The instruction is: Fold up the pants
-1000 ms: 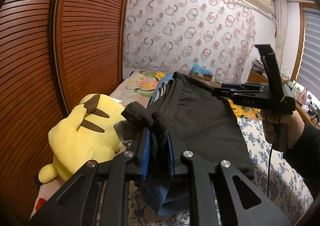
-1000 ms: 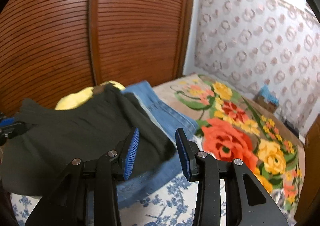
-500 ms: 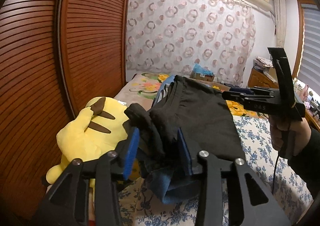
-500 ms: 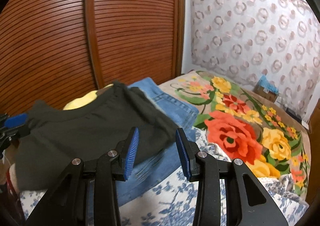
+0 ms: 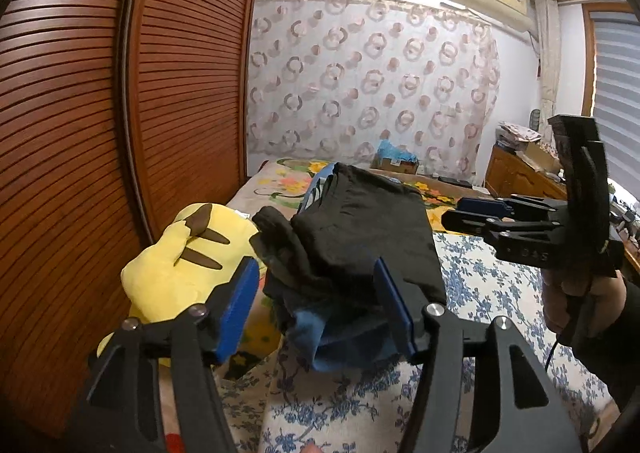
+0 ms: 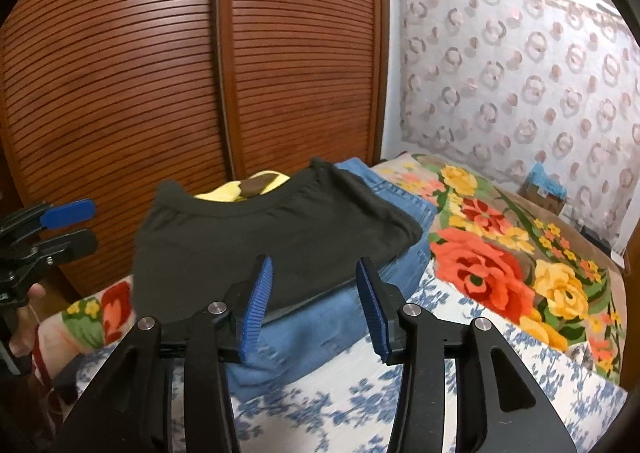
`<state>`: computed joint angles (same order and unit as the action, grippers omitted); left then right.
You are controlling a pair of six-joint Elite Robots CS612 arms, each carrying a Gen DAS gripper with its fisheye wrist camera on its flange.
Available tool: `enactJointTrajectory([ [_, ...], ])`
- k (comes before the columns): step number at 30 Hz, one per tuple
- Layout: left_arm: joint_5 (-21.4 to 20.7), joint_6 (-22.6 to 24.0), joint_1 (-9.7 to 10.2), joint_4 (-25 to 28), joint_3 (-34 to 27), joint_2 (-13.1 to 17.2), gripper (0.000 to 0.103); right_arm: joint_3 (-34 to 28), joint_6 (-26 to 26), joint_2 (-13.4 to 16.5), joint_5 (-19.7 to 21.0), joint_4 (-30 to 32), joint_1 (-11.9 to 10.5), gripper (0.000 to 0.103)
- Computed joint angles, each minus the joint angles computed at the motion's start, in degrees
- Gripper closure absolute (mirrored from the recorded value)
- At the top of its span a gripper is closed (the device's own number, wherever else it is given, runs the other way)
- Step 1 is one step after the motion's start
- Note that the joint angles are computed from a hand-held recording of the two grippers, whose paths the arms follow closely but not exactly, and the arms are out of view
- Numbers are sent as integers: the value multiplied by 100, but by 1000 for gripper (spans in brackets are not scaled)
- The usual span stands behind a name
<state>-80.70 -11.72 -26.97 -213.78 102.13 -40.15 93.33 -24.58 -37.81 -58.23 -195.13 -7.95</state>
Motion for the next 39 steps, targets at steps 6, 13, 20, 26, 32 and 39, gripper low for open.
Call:
enactJointTrajectory([
  [6, 149, 151, -88, 71, 148, -89, 44, 324, 124, -115, 61, -277, -44, 49],
  [13, 45, 416, -275, 110, 246, -73, 44, 737, 352, -230, -137, -556, -143, 45],
  [20, -177, 426, -420, 159, 247, -62, 44, 1193, 536, -332, -447, -1023, -315, 35],
  [26, -394, 404, -517, 183, 256, -76, 44, 1572, 819, -405, -633, -1505, -497, 24],
  [32, -490, 387, -602, 156, 265, -78, 44, 1933, 1144, -477, -861, -1970, -653, 15],
  [39, -457, 476, -761, 206, 331, -107, 43, 2341, 1342, -539, -1065, -2513, -790, 13],
])
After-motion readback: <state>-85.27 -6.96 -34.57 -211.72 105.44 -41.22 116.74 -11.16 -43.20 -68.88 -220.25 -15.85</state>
